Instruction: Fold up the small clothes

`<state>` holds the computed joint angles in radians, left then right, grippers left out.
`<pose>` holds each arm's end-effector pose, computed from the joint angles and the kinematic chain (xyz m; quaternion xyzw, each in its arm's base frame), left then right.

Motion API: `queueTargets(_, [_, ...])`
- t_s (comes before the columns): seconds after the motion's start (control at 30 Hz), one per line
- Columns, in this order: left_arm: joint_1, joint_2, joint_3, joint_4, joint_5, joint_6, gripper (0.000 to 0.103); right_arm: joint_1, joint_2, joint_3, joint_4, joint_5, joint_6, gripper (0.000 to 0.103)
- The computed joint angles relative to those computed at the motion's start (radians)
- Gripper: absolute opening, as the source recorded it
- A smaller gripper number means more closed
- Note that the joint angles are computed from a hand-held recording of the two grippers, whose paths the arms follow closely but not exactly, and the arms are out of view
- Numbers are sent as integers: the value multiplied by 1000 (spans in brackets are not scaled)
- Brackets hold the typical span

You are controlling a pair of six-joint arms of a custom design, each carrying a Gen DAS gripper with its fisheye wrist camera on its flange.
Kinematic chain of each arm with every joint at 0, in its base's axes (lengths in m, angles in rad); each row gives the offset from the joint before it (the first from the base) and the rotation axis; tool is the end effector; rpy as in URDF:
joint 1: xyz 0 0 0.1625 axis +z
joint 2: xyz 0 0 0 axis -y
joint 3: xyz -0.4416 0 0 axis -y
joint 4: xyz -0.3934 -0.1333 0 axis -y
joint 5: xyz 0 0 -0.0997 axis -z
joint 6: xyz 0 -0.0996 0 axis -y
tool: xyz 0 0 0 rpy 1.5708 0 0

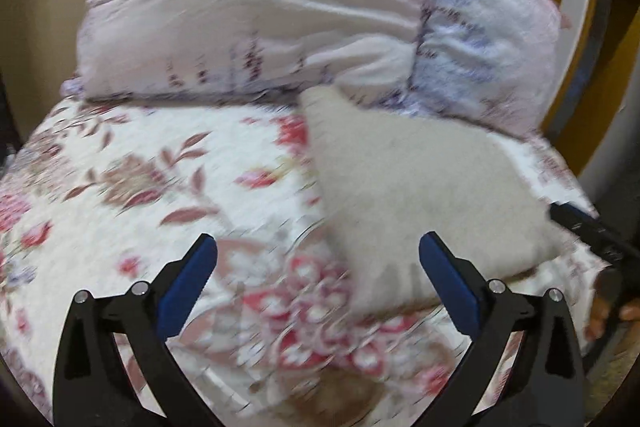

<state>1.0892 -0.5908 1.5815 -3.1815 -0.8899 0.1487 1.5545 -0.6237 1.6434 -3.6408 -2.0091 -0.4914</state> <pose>-0.1545 -0.7187 0.0744 0.1814 0.8850 -0.3363 0.2660 0.0797 -0.6937 0.1269 0.0928 -0.8465 0.4264 0.3050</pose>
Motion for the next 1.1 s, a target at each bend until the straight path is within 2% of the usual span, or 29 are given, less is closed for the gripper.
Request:
queueTargets(0.1, [-9,-2,25,16,61,-13,101,18,29,9,-82,-84,-31,100])
queueTargets(0.17, [-11,-8,47,13,52,-17,101,28,43,15,-112,-118,-49,102])
queueTargets(0.27, [-15,-19,77,25,29,-38,101,35,52,33,-122,-129,-63,102])
queueTargets(0.37, [-22,-9,71,55,43,-59,101,37,54,44,-87,-131,-41,102])
queueTargets(0.47, [-36,6,58,112,90,-87,101,35,57,40,-30,-145,2,102])
queueTargets(0.6, [-48,31,33,178,133,-92,101,38,75,15,27,-196,34,102])
queueTargets(0.73, [-47,45,13,229,142,-114,101,48,94,-8,44,-237,28,102])
queueTargets(0.9, [-43,52,5,216,141,-97,101,47,96,-19,89,-254,59,102])
queueTargets(1.1, [-43,55,4,208,140,-91,101,48,106,-26,81,-261,48,102])
